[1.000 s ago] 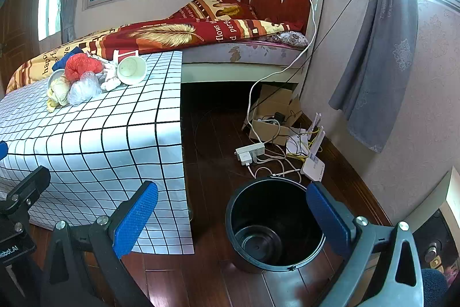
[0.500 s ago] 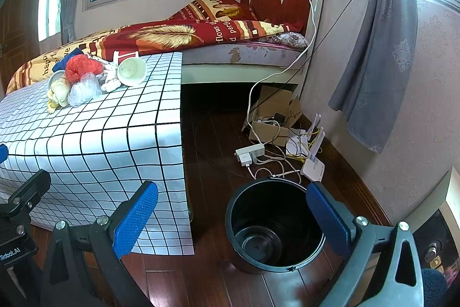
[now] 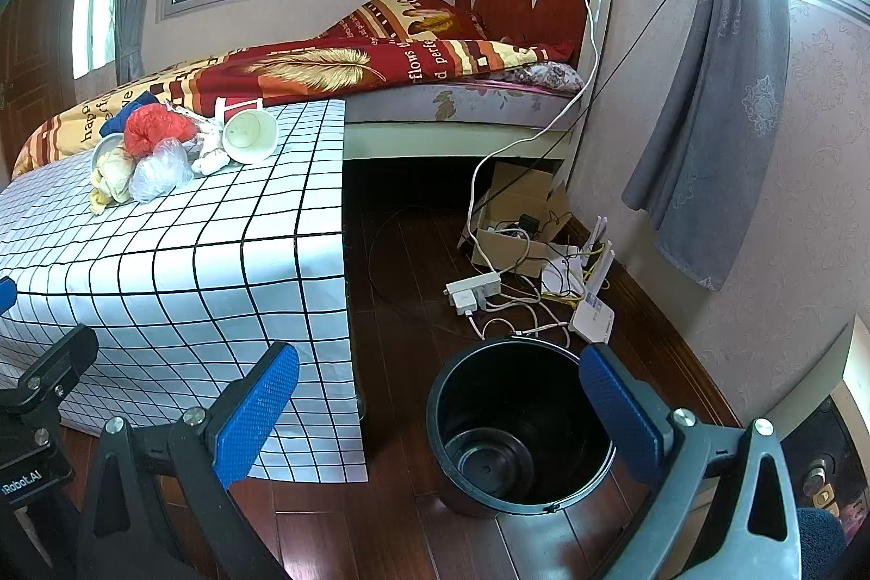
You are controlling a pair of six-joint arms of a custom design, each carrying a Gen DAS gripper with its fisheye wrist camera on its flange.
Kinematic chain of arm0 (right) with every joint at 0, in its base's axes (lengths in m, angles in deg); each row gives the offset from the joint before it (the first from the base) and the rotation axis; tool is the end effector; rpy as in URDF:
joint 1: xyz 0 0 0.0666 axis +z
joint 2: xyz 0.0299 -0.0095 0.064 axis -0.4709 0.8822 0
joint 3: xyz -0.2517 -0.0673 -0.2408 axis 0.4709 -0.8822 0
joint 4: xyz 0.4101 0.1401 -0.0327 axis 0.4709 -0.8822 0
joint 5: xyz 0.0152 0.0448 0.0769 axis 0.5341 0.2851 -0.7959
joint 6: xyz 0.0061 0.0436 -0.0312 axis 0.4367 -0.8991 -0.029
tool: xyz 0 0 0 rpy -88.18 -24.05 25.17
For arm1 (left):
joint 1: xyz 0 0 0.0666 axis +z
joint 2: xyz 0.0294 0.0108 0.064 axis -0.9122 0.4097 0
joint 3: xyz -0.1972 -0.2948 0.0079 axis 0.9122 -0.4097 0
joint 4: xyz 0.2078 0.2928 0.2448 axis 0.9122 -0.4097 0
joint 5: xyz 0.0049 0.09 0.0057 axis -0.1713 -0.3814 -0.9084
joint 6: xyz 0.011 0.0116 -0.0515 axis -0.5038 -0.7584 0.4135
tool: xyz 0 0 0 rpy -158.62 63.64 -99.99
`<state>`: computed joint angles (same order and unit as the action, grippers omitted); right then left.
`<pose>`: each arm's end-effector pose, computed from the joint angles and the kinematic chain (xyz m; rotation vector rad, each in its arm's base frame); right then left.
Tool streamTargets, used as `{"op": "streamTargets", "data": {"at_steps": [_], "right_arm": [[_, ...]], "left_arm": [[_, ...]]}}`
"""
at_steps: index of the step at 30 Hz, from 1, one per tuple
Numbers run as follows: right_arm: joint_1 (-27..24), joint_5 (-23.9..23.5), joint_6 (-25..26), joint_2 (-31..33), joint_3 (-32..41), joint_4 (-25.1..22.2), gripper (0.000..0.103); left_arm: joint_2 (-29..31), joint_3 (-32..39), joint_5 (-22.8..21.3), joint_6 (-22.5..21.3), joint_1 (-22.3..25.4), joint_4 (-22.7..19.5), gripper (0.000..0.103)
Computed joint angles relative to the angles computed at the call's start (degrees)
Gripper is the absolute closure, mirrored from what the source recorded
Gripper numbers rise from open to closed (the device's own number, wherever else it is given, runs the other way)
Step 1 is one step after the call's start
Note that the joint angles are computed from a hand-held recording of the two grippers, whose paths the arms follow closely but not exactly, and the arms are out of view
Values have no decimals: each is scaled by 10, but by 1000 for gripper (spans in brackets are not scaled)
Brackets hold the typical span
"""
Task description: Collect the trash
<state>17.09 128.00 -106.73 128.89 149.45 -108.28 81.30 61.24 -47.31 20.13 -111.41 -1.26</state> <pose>0.3481 0.3166 0.5209 -0.0015 2.1995 -0.1646 0.3390 -0.3149 0.5133 0.0564 2.1678 0.1010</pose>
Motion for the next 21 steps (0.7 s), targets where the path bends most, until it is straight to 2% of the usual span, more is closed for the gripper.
{"op": "streamTargets", "data": {"at_steps": [9,13,19,21], "right_arm": [[0,0,-1,1,1,0,0],[2,-1,0,2,5,1,0],[-6,-41,21,0,9,30,0],[-8,-42,27,6,18,34,0]], "left_arm": [[1,2,-1,1,0,-2,0],[0,1,-14,7,1,0,0],[-3,3,-17,7,28,-3,0],[-5,5,-15,11,44,-7,0]]}}
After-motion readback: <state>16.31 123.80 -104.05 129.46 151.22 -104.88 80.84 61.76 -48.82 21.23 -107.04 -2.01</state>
